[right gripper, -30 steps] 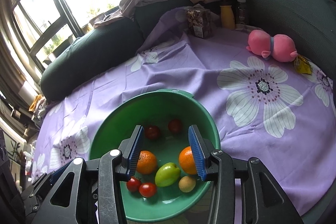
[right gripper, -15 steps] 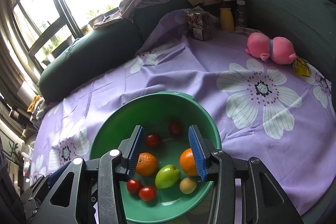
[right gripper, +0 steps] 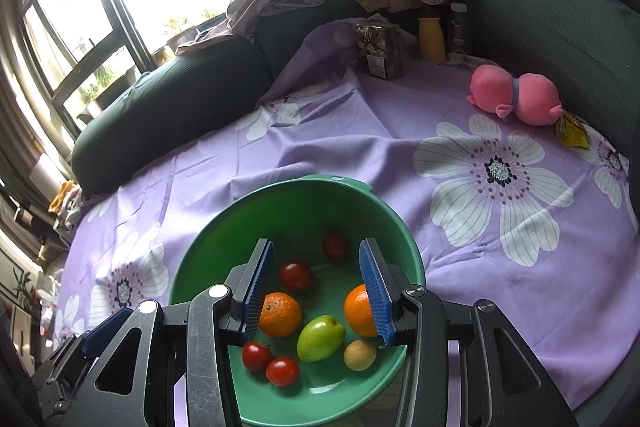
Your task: Organize fruits
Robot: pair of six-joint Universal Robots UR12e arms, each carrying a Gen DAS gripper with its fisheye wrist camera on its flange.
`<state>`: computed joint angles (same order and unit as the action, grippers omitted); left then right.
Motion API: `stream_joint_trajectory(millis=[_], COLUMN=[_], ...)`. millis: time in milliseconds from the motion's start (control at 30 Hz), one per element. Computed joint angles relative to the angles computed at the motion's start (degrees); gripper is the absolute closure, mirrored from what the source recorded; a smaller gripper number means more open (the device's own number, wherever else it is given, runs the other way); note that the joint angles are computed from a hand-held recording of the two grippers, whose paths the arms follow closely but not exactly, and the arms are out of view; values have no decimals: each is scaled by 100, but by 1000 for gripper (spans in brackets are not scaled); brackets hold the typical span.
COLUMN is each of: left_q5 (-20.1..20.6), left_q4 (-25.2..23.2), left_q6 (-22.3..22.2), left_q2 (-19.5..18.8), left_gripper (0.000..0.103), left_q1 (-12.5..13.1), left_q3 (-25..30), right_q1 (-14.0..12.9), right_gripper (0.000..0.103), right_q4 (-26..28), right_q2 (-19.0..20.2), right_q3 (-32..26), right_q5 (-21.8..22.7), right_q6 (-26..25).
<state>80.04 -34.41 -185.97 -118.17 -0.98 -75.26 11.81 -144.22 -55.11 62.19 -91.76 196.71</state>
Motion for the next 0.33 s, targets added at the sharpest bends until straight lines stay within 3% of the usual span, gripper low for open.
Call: stream_joint_trajectory(millis=[333], left_q5=[36], left_q4=[-16], left_q6=[3], left_q2=[7], left_gripper=[15], left_q1=[5], left_q3=[-1], right_q1=[0], right_gripper=[58], right_q4=[5], right_q2=[2], right_q3=[-3], right_q5=[-4], right_q6=[-5])
